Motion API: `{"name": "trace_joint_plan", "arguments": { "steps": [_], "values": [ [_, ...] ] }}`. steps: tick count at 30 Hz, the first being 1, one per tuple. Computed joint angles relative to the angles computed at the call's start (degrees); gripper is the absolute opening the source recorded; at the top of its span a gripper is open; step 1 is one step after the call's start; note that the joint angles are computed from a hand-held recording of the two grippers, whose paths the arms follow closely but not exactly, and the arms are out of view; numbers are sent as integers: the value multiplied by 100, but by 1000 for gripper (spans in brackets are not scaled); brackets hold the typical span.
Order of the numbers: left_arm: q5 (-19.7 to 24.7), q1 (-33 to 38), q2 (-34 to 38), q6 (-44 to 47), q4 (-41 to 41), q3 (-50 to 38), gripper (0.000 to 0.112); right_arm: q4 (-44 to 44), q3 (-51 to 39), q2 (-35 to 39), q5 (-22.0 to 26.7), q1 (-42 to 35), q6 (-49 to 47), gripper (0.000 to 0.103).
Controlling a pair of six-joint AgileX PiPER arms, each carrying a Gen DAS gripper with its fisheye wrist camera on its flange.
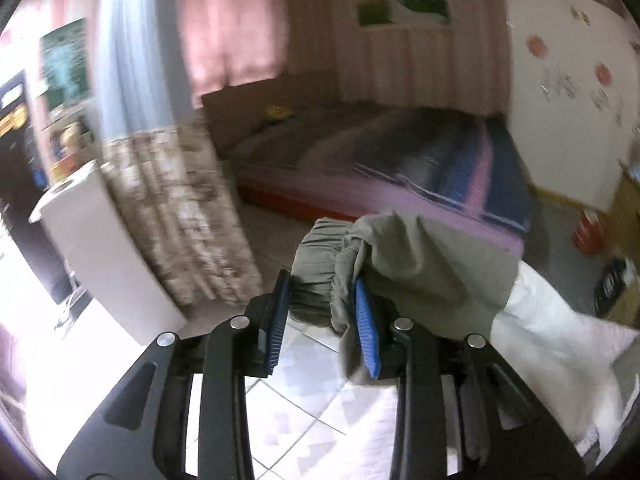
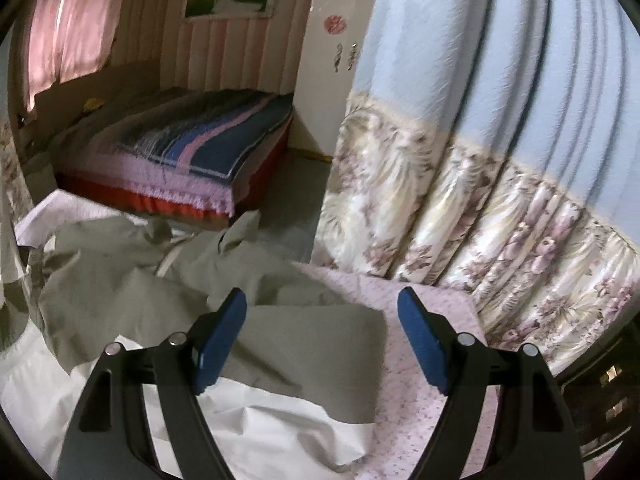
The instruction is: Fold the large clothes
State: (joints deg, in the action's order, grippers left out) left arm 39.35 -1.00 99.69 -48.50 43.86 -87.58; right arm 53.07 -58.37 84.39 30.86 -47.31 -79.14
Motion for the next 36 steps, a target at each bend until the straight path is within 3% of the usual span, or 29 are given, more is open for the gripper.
{"name": "trace_joint_plan", "arguments": {
  "steps": [2,4,6,9,12,15,21,27,31,36],
  "values": [
    [-522,453,-473,256,-336,609,31,129,-38,-34,151,-138,-41,79],
    [-736,501,-640,-26,124,1168,31,50,-89,32,264,-188,85,79],
    [-662,394,-557,-399,577,1441,31,-129,-124,154,291,-190,264,79],
    [-776,283,-394,-799,641,1691,31,-187,-110,287,282,-228,281,79],
    [-838,32,-750,-1534,1295,2042,31,7,-119,345,565,-437,79,79],
    [-900,-302,-1012,-1905,1682,1975,31,114,-56,293,736,-607,-139,79],
    [-606,-1517,-1310,-1580,1641,1122,32,328,83,122,991,-865,-455,79],
    [-376,-2926,-796,-585,996,144,33,524,307,0,984,-956,-711,79],
    [-202,-3684,-2,154,67,-489,33,578,542,-97,704,-918,-843,79],
    [46,-4286,1305,1372,-1354,-1473,33,587,612,-43,713,-930,-947,79]
  ]
}}
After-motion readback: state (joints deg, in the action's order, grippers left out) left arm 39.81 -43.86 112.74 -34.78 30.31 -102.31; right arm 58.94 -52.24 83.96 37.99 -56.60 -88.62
